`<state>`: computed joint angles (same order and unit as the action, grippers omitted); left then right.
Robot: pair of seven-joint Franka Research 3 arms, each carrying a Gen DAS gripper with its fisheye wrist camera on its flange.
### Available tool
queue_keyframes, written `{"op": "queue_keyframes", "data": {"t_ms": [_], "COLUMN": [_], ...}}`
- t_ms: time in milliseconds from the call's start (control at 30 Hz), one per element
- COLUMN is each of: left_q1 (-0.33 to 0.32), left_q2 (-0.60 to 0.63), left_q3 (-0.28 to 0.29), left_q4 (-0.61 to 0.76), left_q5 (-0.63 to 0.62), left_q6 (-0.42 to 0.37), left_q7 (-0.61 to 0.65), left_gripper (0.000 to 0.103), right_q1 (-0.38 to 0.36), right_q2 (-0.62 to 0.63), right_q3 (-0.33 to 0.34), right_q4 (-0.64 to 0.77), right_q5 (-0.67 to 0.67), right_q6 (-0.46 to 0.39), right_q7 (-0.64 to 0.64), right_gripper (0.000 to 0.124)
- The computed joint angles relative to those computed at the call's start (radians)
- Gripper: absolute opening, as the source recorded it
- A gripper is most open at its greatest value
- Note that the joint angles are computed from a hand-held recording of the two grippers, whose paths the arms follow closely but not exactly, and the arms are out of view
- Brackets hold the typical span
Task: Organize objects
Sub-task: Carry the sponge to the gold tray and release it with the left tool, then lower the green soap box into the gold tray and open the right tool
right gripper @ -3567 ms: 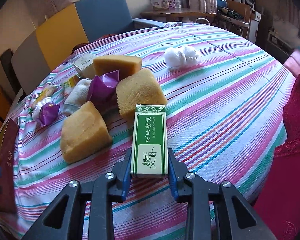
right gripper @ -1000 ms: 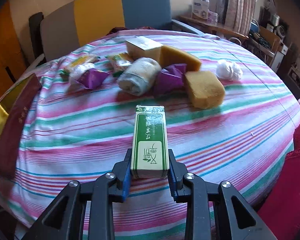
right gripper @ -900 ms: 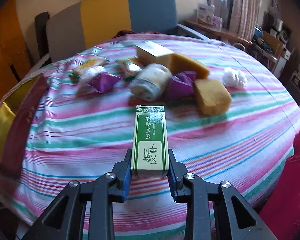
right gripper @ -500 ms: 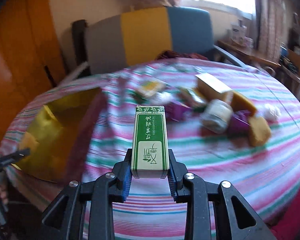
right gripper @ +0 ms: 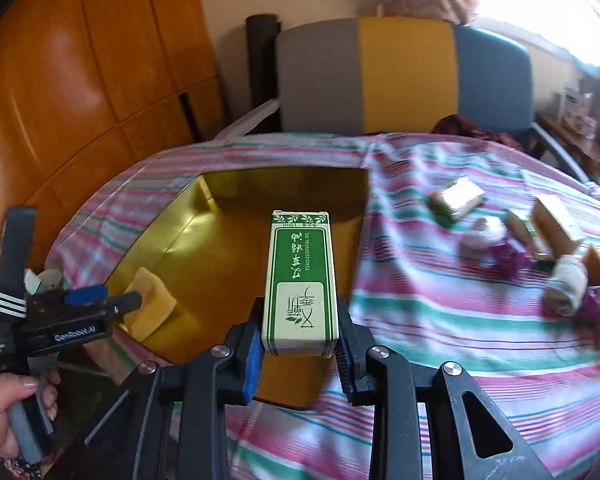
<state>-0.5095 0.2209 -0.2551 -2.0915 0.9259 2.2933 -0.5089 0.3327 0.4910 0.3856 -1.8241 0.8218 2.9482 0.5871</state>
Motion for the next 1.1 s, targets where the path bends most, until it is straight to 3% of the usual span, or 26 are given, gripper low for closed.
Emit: {"op": "queue_keyframes", "data": {"t_ms": [67, 200, 333, 500, 733, 900, 1100], "left_q1": [-0.022, -0.040, -0.032, -0.012, -0.002, -0.009, -0.005], "left_q2": [-0.040, -0.101, -0.141, -0.152, -0.136, -0.141, -0.135], "left_q3": [0.004, -0.019, -0.051, -0.068, -0.068, -0.071, -0.069], "left_q4": [-0.035, -0.086, -0.131, -0.148, -0.136, -0.140, -0.137], "left_q5": [0.083, 0.206, 0.228, 0.216, 0.241, 0.246, 0.242], "left_q6": [-0.015, -0.128, -0.205, -0.207, -0.175, -0.195, -0.179], "left_q7": [-0.115, -0.327, -0.465, -0.479, -0.464, -0.485, -0.480], "left_gripper": [0.069, 0.069, 0.069, 0.069, 0.069, 0.069, 0.069], "right_q1": [0.019, 0.064, 0.119, 0.181, 0.175, 0.112, 0.099], "right_q2": [0.012, 0.043, 0.091, 0.151, 0.210, 0.190, 0.128], "right_q3": [-0.010, -0.035, -0.069, -0.111, -0.089, -0.017, -0.005], "right_q4": [0.016, 0.062, 0.121, 0.185, 0.261, 0.223, 0.145], "right_q5": [-0.021, -0.077, -0.154, -0.255, -0.289, -0.204, -0.131], "right_q6": [-0.034, -0.094, -0.154, -0.200, -0.277, -0.287, -0.181], "right_q7": [0.029, 0.083, 0.176, 0.299, 0.377, 0.273, 0.178], "right_gripper": [0.031, 0.031, 0.031, 0.032, 0.034, 0.050, 0.053]}}
